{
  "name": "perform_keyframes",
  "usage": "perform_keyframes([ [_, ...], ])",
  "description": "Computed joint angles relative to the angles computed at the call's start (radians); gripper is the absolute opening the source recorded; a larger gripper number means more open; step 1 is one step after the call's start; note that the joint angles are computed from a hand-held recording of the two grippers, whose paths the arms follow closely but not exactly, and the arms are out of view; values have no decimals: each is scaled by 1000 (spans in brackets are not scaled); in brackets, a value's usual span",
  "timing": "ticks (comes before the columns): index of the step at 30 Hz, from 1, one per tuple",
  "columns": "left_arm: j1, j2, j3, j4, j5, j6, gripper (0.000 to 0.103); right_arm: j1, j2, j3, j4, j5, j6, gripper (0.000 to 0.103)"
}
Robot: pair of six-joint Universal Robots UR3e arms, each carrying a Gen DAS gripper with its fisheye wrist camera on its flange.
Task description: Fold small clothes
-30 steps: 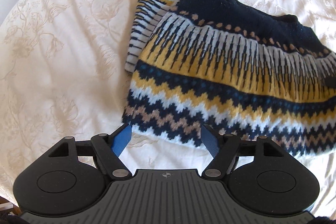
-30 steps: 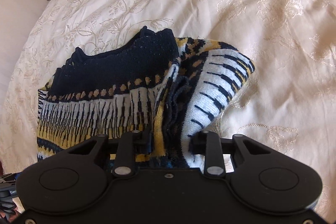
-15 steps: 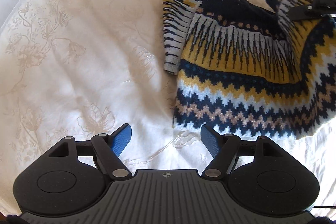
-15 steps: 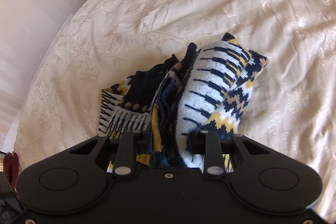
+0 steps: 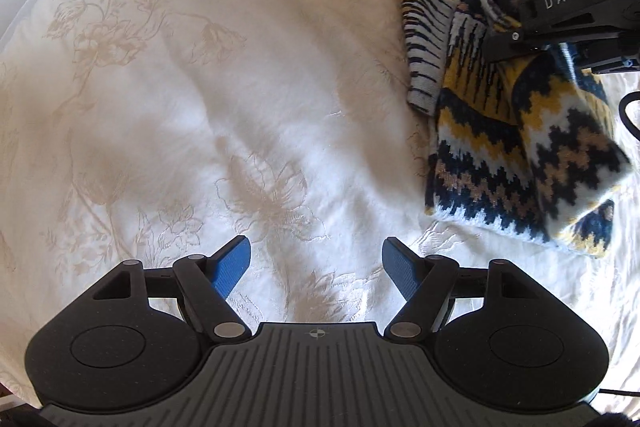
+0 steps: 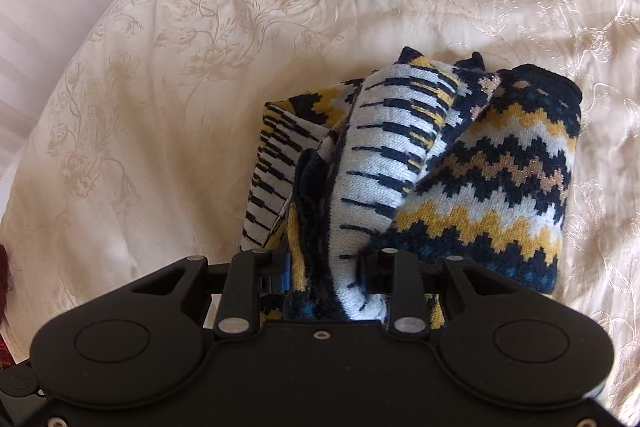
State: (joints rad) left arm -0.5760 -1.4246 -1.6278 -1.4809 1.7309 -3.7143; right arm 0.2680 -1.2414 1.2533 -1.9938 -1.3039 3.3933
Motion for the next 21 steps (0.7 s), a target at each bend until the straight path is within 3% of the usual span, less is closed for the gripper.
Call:
perform_keyframes([
  [4, 3, -10, 20, 2, -6, 17, 72, -76, -103, 198, -163, 171, 54, 51],
  [6, -1, -26, 45, 7, -9, 27, 72, -108, -157, 267, -205, 195, 78, 51],
  [14, -29, -215, 314, 57, 5, 81, 72, -239, -377, 474, -236, 117, 77, 51],
  [21, -37, -445, 556, 185, 1, 159, 72, -329, -410, 517, -234, 122, 14, 51],
])
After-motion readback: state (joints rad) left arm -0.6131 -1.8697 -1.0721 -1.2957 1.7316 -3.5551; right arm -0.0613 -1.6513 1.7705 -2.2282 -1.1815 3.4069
